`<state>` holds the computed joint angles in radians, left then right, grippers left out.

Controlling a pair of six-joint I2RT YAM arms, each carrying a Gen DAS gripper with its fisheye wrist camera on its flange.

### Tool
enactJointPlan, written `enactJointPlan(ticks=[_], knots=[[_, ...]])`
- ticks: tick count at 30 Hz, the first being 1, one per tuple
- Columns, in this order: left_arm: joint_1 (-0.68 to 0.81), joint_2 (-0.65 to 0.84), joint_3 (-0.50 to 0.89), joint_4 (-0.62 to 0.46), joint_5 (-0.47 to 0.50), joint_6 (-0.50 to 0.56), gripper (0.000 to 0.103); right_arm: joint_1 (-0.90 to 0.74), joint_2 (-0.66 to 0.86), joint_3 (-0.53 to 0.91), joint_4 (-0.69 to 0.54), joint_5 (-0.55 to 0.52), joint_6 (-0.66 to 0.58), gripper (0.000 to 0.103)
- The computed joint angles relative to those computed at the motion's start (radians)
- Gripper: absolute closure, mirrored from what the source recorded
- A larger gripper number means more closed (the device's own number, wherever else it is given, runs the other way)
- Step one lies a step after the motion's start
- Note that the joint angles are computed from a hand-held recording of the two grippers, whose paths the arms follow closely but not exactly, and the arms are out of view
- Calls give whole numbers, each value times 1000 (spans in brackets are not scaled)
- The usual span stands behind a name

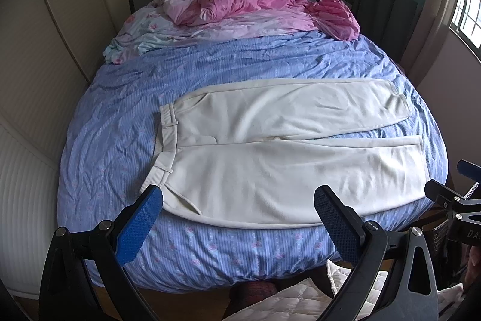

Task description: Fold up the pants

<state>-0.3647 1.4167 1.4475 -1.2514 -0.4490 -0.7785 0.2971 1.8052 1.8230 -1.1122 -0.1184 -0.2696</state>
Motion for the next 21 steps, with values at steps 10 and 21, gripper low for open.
enactJointPlan(ticks=[10,21], knots=[[145,-100,-195,102,95,111,1,87,56,22,-30,52,80,0],[444,-171,-563,388,227,326,1,189,148,-171,146,54,220,0]])
